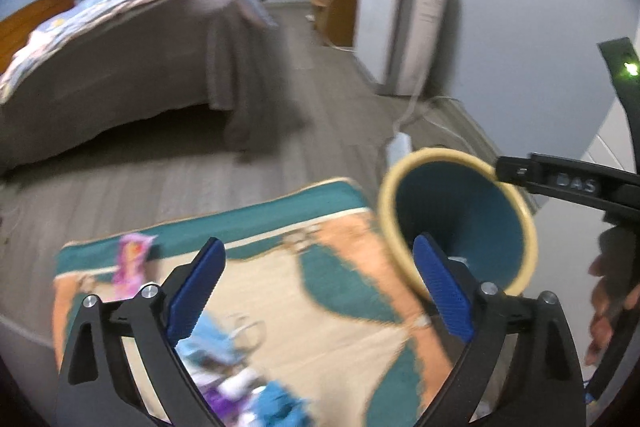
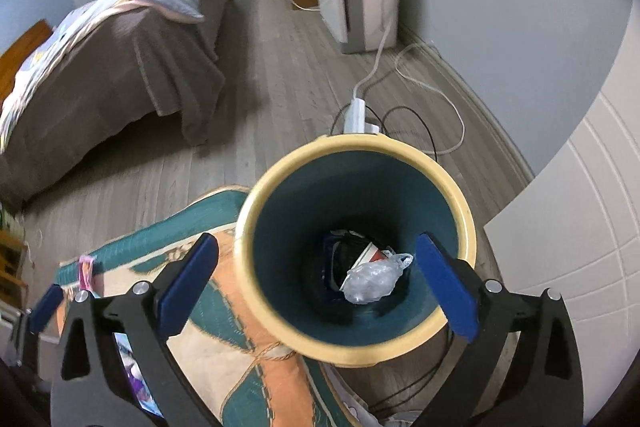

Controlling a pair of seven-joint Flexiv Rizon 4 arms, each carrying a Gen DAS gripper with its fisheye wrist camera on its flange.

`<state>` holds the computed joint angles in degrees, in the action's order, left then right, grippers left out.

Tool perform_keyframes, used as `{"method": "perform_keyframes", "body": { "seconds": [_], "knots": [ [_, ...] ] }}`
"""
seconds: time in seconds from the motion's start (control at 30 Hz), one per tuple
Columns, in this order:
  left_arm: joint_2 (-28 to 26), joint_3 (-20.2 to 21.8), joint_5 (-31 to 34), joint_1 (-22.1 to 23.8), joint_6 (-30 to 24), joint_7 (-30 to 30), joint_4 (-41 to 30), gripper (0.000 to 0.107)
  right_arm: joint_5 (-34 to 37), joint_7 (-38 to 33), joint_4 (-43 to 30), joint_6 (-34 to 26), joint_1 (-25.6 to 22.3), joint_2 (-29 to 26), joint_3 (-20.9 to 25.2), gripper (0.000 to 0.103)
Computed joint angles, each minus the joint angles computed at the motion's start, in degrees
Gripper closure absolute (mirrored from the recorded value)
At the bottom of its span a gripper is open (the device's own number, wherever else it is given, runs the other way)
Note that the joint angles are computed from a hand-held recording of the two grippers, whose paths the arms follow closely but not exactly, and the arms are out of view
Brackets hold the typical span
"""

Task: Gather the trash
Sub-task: 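Move both open tools back over the remaining trash on the cushion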

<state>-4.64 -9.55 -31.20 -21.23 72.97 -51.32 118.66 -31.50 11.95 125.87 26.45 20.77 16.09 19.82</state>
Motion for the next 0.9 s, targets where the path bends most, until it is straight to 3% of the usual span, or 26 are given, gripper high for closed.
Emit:
{"method": "perform_keyframes", "body": {
  "seconds": [0.33,0.6,0.67,0.9],
  "knots": [
    [9.6,6.4,-0.7,3.1,-0.4,-0.1,6.1,0.011,-4.4,-2.4,-8.8,-4.0,5.4,-6.9,1.8,0.006],
    [16.1,11.1,2.9,7.3,-1.7,-2.6,10.5,0.01,-5.8,-2.1,-13.2,-0.3,11.0,-13.3,1.4,0.006],
    [17.7,12.6,2.1,7.5,-1.9,-1.7,11.9,0.01,-6.2,-3.9,-15.2,-2.1,12.8,-15.4,1.2,0.006],
    [19.8,15.1,0.4,9.5,-3.2,0.4,14.8,0.01,-7.4,-5.6,-17.0,0.5,17.2,-20.4,0.1,0.006]
  ]
}}
